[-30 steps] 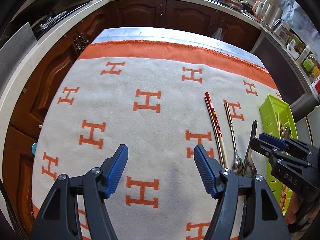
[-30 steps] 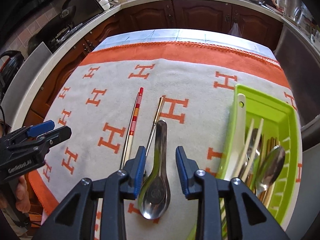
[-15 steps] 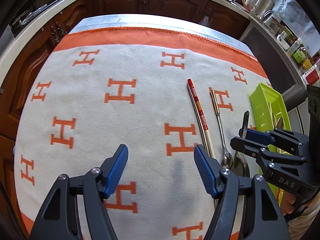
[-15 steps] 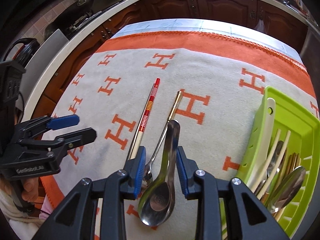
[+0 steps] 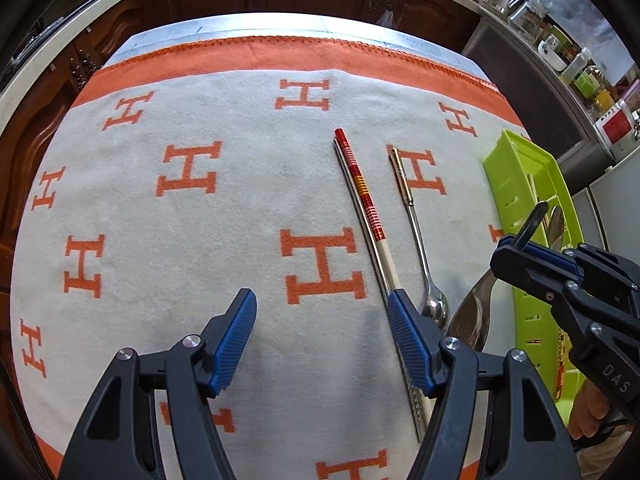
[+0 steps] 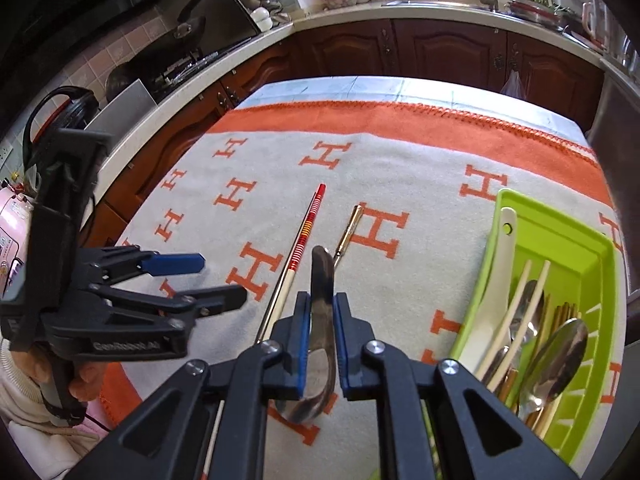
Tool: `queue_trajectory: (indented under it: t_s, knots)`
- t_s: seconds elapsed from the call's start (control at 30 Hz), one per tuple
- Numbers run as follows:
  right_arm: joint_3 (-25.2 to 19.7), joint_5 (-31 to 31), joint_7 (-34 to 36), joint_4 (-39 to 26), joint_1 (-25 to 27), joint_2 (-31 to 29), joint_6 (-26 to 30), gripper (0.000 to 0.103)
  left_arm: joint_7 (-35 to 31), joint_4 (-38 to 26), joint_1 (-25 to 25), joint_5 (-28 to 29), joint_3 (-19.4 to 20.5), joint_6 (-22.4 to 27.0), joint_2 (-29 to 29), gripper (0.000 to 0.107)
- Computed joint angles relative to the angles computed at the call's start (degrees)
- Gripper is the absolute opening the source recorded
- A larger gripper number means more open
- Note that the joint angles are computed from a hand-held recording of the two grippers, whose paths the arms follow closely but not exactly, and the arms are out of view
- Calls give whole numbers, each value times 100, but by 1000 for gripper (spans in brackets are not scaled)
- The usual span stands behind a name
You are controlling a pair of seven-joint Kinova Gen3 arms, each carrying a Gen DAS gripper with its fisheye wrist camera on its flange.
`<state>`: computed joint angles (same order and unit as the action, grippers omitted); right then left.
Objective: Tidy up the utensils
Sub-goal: 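Grasp the steel chopstick with the left tool while the right tool grasps a steel spoon, then carry the steel chopstick and spoon into the green tray and open both tools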
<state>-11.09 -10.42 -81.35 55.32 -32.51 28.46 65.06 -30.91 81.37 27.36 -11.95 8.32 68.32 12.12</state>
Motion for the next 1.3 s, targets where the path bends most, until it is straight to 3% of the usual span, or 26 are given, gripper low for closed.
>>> queue_trajectory:
  t_s: [0.3, 0.37, 0.47, 0.53, 0.57, 0.73, 0.9, 1.13, 1.3]
  knots:
    - [-4, -61, -273, 750, 110, -434, -580, 3, 102, -381, 324, -383, -59, 284, 394, 61]
    - [-20, -94, -322, 848, 148, -491, -641, 3, 86, -427, 363, -407, -70, 297, 415, 57]
    - [-60, -185, -338, 1019, 226, -595, -765, 3, -67, -284, 240, -174, -57, 38, 271, 27]
    - [-82, -267, -352, 1115, 291, -658, -838, 3, -82, -225, 191, -86, -57, 5, 223, 12]
    - [-93, -309, -359, 1164, 318, -688, -878, 3, -67, -231, 261, -140, -108, 48, 230, 11]
    - [-118, -447, -345, 1420, 447, -890, -1075, 3, 59, 30, 245, -262, -35, -150, 72, 10]
    - [-159, -751, -279, 1699, 679, -1129, -1249, 3, 155, -249, 489, -625, 17, 343, 270, 6]
    - [-57, -977, -213, 2107, 980, -1643, -1421, 3, 128, -404, 505, -262, 76, 396, 171, 3]
    - [133, -588, -506, 2254, 1039, -1998, -1355, 3, 58, -744, 627, -219, 167, 365, 116, 3]
